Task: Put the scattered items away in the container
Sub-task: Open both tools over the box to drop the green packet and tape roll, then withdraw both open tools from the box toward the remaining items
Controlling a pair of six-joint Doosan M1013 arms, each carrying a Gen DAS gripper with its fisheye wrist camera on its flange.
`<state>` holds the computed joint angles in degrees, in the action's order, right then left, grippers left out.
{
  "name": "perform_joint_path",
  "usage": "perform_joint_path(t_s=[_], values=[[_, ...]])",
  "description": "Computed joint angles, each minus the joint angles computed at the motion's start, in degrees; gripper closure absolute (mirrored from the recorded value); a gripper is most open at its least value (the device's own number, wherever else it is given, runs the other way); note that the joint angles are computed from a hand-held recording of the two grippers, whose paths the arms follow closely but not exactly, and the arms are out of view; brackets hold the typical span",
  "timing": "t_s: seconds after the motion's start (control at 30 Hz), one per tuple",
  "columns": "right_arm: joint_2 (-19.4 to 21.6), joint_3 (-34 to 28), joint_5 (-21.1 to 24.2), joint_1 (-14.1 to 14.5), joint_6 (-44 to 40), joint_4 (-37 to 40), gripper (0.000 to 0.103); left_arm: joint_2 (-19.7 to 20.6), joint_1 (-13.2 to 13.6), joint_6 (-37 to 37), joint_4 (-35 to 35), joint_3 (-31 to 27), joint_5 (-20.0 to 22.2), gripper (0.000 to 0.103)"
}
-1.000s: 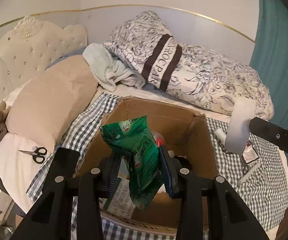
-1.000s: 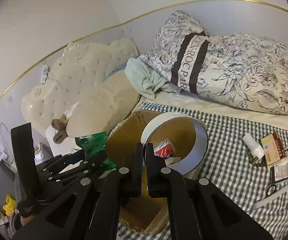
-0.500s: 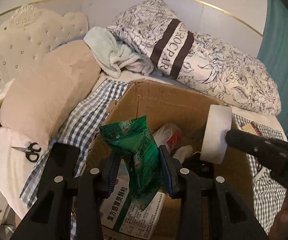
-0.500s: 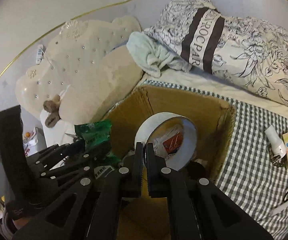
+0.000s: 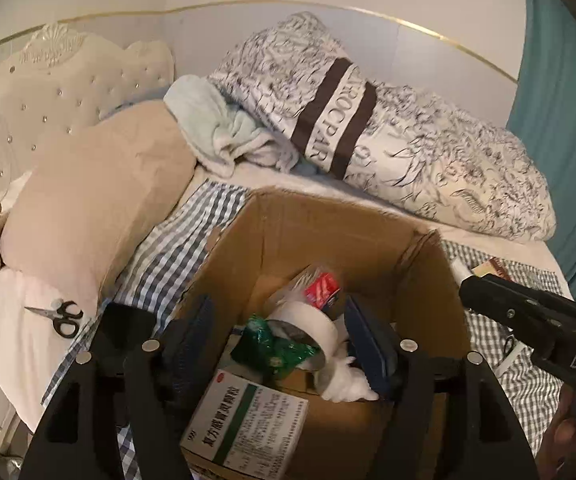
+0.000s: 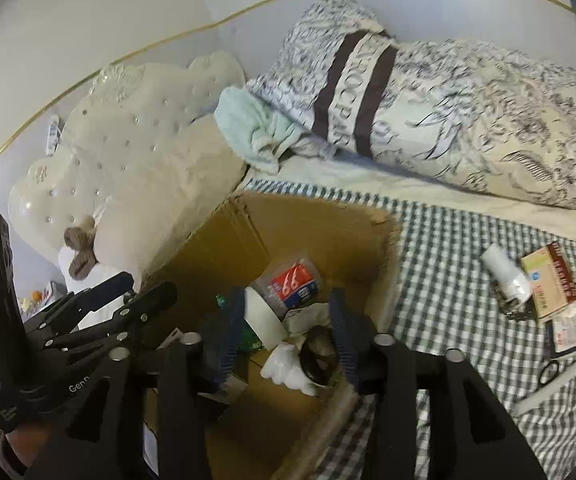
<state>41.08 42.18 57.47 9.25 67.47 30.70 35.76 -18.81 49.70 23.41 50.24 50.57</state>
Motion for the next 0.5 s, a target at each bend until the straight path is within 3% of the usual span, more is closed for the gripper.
perform_joint_path(t_s=[0.17, 0.3, 0.5], values=[[-3.78, 4.61, -4.68, -1.34, -1.38, 1.05, 0.037, -0.79, -1.77, -1.06, 3.51, -0.23, -0.86, 0.014], [-6.61, 7.98, -7.81, -2.78, -2.6, 2.98, 0.013, -1.32, -3.43, -1.85, 6.51, -0.58, -1.78, 0.0], [-11.16, 13.34, -13.58, -4.99, -3.61, 2.51, 0.0, -0.53, -6.18, -2.1, 10.35, -3.48, -0.18, 0.0]])
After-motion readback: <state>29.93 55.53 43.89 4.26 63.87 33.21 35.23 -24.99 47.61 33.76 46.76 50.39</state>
